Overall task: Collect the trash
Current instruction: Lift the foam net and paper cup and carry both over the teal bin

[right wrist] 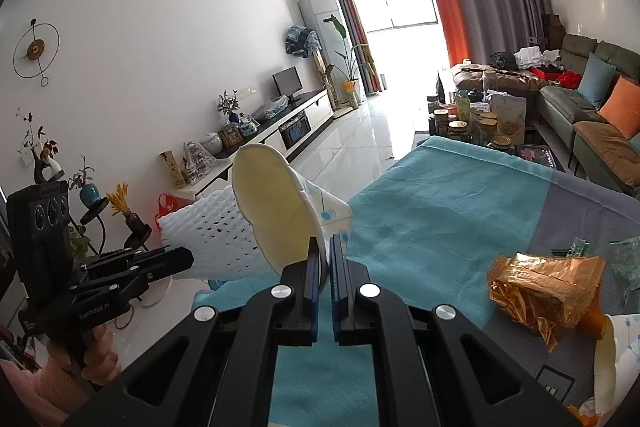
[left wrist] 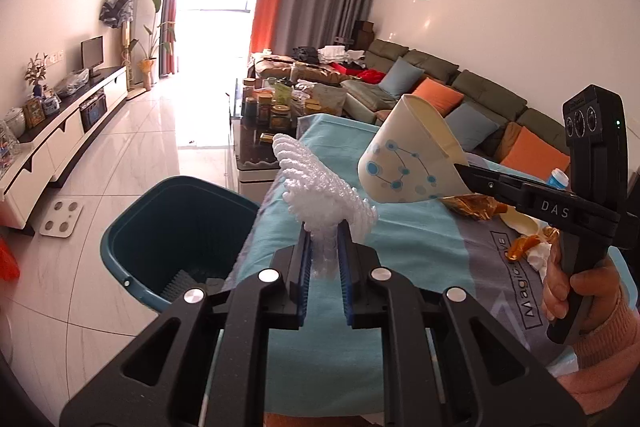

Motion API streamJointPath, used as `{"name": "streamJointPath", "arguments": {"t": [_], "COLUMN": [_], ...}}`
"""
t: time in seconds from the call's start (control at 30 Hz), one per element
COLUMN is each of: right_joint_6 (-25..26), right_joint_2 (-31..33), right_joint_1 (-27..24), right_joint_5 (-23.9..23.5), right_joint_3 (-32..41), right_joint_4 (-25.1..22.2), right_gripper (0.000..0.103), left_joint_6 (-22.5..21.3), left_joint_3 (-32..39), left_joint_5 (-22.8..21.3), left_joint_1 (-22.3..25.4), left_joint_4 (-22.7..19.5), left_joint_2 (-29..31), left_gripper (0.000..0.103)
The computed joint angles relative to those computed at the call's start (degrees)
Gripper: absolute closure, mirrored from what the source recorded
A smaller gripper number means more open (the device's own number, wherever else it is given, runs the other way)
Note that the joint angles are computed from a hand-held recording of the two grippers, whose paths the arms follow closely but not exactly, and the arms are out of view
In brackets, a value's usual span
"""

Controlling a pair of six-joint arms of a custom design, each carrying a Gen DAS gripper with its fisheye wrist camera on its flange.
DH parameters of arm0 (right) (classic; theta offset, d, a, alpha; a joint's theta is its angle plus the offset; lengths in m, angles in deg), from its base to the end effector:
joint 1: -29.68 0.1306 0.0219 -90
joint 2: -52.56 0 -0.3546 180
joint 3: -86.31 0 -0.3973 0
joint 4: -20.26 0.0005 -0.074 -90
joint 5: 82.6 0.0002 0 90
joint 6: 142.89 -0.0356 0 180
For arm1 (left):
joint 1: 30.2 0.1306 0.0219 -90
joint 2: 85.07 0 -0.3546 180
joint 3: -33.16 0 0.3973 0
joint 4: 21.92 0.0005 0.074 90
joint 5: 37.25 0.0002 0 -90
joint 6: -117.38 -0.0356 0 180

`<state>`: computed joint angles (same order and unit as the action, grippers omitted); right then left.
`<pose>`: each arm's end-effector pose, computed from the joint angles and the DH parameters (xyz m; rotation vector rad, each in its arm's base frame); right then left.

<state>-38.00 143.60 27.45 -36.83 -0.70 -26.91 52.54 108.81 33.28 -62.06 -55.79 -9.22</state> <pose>0.4959 0.0050 0.4279 -0.5993 2.1130 0.7376 0.3640 -0.2128 0.4126 -0.0691 2.1339 -0.2183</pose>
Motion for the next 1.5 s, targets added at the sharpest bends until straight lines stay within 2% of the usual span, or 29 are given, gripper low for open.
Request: {"name": "streamJointPath", "arguments": {"t": [0.8, 1.17, 1.5], "right_joint_6": [-0.1, -0.4, -0.4], "right_joint_2": [7.0, 10.5, 14.3], "right_joint_1": [8.5, 12.1, 14.5], "right_joint_5": [1.4, 3.8, 6.7], "right_joint_3": [7.1, 10.6, 13.8], "right_joint_4": [-3.2, -5.4, -8.6], "right_gripper": [0.099, 0.099, 0.099], "left_joint_6": [3.0, 4.3, 6.0], "left_joint_3": [-3.6, -3.7, -2.5], "left_joint_5": [-2.2, -1.1, 0.7], "left_joint_1": [6.7, 10.2, 12.1], "left_joint_4": [-3.5, -4.7, -4.5], "left_joint_2": [-4.6, -3.5, 0.6], "left_gripper": [0.09, 0.09, 0.09]}}
